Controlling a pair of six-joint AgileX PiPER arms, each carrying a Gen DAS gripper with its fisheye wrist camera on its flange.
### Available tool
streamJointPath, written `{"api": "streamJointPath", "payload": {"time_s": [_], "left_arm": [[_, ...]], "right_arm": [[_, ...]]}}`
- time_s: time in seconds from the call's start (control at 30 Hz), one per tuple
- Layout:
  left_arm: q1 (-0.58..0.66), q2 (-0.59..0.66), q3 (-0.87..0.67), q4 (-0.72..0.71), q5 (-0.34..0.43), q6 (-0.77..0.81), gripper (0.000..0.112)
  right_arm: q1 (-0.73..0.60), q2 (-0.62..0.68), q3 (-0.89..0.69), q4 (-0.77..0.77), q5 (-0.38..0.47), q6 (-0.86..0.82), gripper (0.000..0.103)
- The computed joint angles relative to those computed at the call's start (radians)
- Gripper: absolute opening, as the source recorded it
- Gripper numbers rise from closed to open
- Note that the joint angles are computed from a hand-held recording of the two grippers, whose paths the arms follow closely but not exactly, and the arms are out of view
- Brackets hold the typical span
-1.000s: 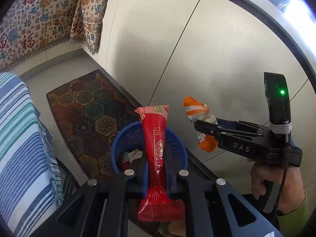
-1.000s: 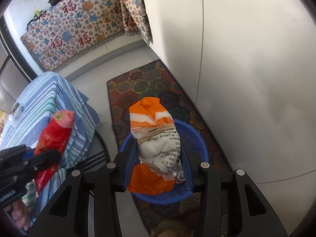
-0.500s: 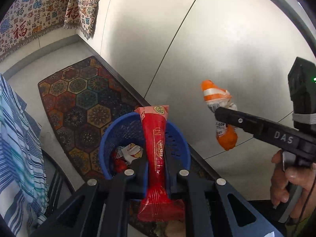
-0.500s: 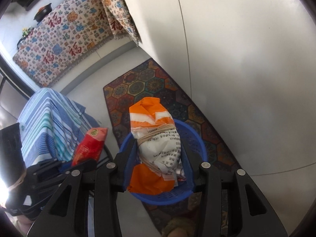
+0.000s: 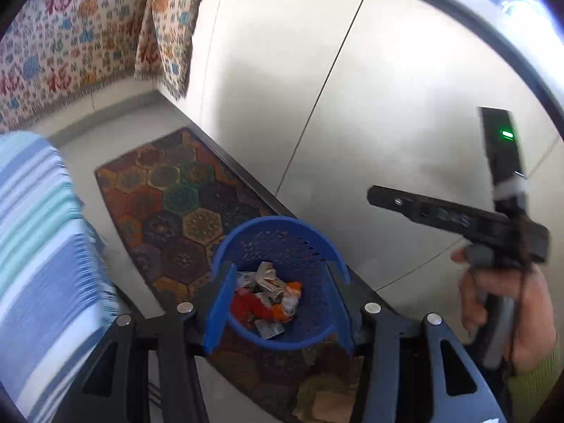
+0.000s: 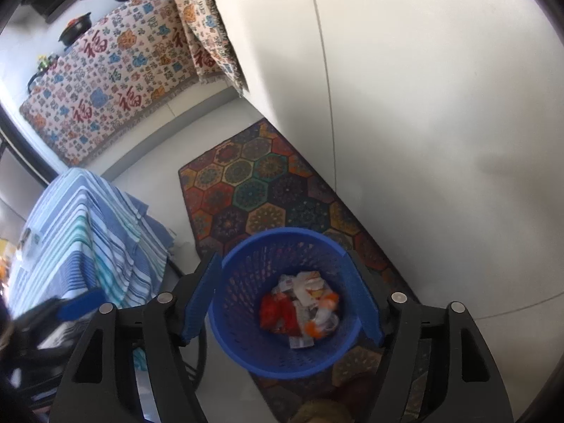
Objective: Collect trash
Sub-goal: 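Move both open tools back over the table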
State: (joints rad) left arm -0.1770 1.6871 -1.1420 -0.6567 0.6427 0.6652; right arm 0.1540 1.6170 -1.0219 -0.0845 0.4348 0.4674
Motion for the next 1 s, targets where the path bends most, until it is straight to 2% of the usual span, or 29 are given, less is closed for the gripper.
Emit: {"api": "streamJointPath", "payload": {"time_s": [0.1, 0.17, 0.27, 0.37, 0.5, 0.57, 0.63, 0.7, 0.77, 0.83, 0.9, 0.97, 1.0], "left_arm": [[0.115, -0.174, 0.138, 0.011, 0.033, 0.095, 0.059], [0.251, -0.269, 0.211, 0.031, 0.094, 0.154, 0.059], [0.494, -0.335, 0.252, 0.034, 0.197, 0.239, 0.059], [0.741, -0.338, 0.245, 0.04, 0.236, 0.335, 0.06], [0.929, -0.234, 0.167, 0.072, 0.184, 0.388, 0.06], [0.987, -0.162, 0.115, 0.077, 0.165, 0.399, 0.06], [1.039, -0.109, 0.073, 0.021, 0.17, 0.462, 0.061], [1.049, -0.075, 0.042, 0.015, 0.15, 0.475, 0.062], [1.054, -0.044, 0.014, 0.001, 0.145, 0.505, 0.063], [1.035, -0.027, 0.003, 0.008, 0.104, 0.515, 0.063], [1.02, -0.002, -0.022, 0.004, 0.093, 0.532, 0.072], [1.019, 0.04, -0.075, -0.007, 0.133, 0.536, 0.073], [1.018, 0.077, -0.131, -0.016, 0.189, 0.532, 0.073]], "right_arm": [[0.089, 0.005, -0.021, -0.216, 0.02, 0.184, 0.079], [0.171, 0.016, -0.04, -0.388, 0.055, 0.335, 0.084], [0.284, 0.041, -0.069, -0.548, 0.09, 0.479, 0.085], [0.424, 0.066, -0.1, -0.678, 0.1, 0.615, 0.085], [0.596, 0.142, -0.249, -0.591, 0.095, 0.547, 0.086], [0.677, 0.219, -0.374, -0.521, 0.105, 0.487, 0.095], [0.737, 0.341, -0.56, -0.378, 0.147, 0.36, 0.096], [0.781, 0.479, -0.76, -0.297, 0.211, 0.245, 0.096], [0.811, 0.613, -0.96, -0.264, 0.303, 0.149, 0.096], [0.825, 0.745, -1.16, -0.223, 0.412, 0.055, 0.095], [0.833, 0.853, -1.35, -0.194, 0.537, -0.006, 0.094], [0.834, 0.889, -1.41, -0.191, 0.562, -0.011, 0.096], [0.834, 0.877, -1.38, -0.194, 0.542, 0.003, 0.098]]}}
